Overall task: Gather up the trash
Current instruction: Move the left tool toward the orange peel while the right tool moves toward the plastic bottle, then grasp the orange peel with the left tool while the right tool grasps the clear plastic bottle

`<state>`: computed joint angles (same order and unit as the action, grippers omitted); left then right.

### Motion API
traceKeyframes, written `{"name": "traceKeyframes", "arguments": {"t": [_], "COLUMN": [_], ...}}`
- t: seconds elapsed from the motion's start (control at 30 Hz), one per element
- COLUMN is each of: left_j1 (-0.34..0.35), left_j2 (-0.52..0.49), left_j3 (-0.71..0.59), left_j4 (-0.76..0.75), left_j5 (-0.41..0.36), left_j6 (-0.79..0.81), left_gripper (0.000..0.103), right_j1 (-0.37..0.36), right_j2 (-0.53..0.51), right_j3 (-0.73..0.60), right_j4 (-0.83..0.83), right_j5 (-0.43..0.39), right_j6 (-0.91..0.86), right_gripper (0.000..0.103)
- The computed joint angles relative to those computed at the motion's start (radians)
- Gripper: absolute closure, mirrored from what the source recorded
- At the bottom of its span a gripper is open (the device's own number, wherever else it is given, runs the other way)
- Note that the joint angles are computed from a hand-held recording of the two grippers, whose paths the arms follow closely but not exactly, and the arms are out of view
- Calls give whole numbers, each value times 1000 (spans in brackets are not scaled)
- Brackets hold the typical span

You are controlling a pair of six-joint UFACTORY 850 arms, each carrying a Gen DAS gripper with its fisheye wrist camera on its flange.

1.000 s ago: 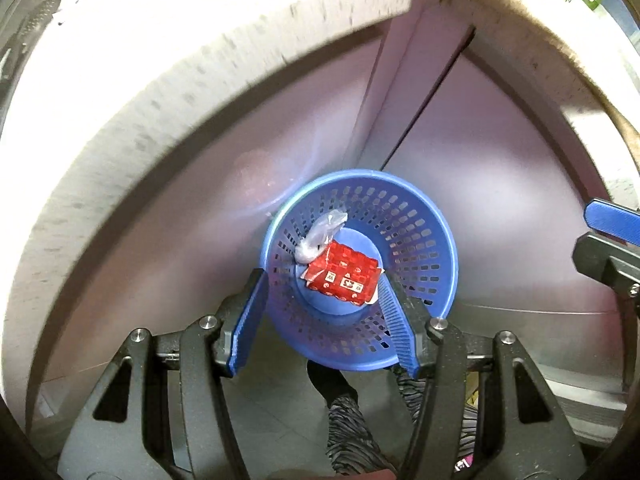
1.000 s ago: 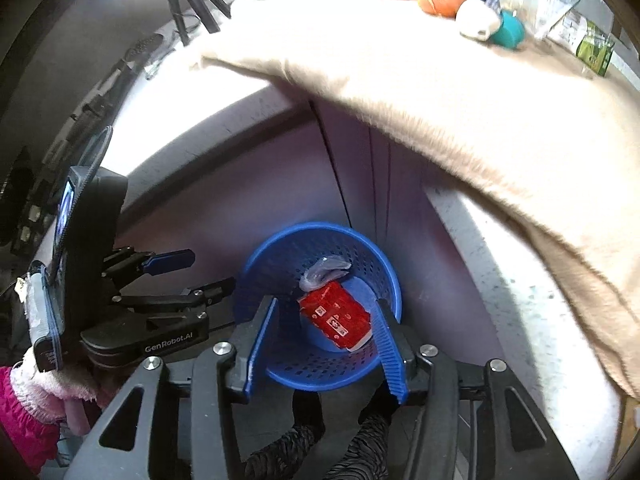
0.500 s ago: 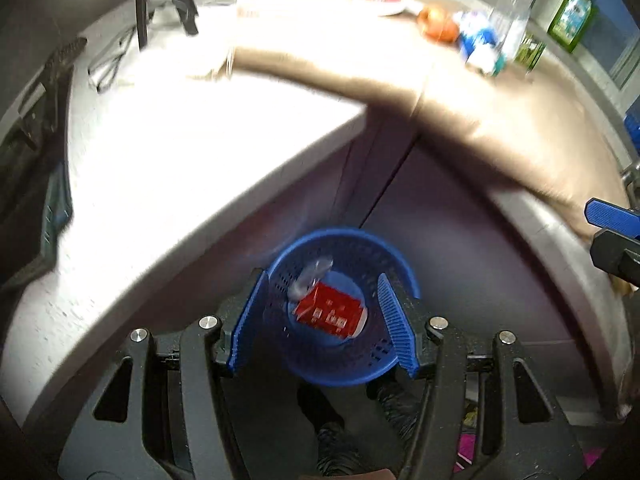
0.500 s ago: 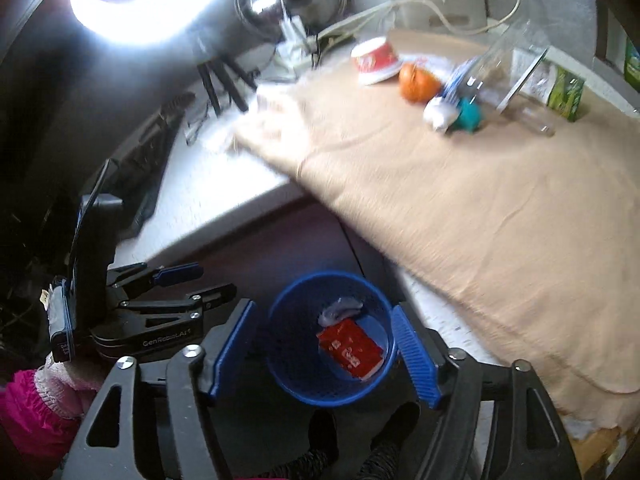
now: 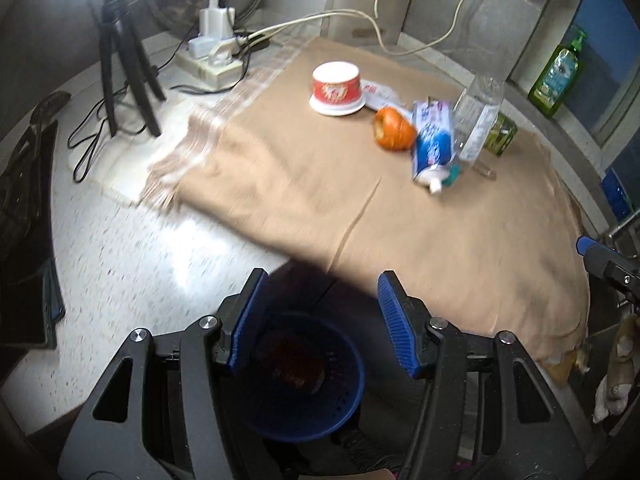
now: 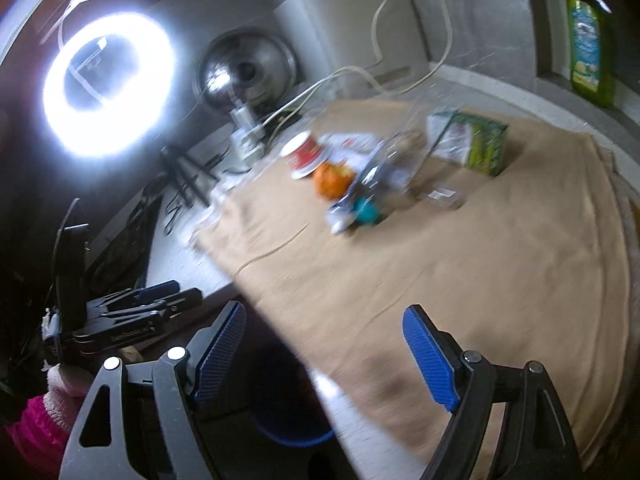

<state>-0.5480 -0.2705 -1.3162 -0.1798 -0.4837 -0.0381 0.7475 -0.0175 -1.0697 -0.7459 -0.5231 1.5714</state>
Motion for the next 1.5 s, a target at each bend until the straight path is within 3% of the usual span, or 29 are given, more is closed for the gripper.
{"name": "traceKeyframes", "arguments": {"t": [0.23,0.57,1.1,1.3,1.4,1.5], "left_j1": [-29,-42,-19,-15,-14,-13], "left_j2": [-139,-336,-638,-690,-708,-720], "left_j3": [-190,-457,-892,-963,-990,-1008], "left_j4": [20,10,-152,-176,-182,-186], "left_j5": [-28,-125,-358,-409,-431,-438], "left_j6": [-53,-76,-92,-94,-85,-84], "left_gripper": [45,45,45,65,75,79], "right_j1": [-127,-310,-413,-434,-452,-466], "right_j2": [40,-2,-176,-236,-253,-268], "right_j3": [31,17,-118,-156,-153,-151], "right_j4": [6,210,697,899,1128,1294], "right_j5": [54,202,296,300,317,318], "right_j6": [-33,-220,-663,-803,-979,-1102], "right_gripper": [19,19,19,20,23,31]}}
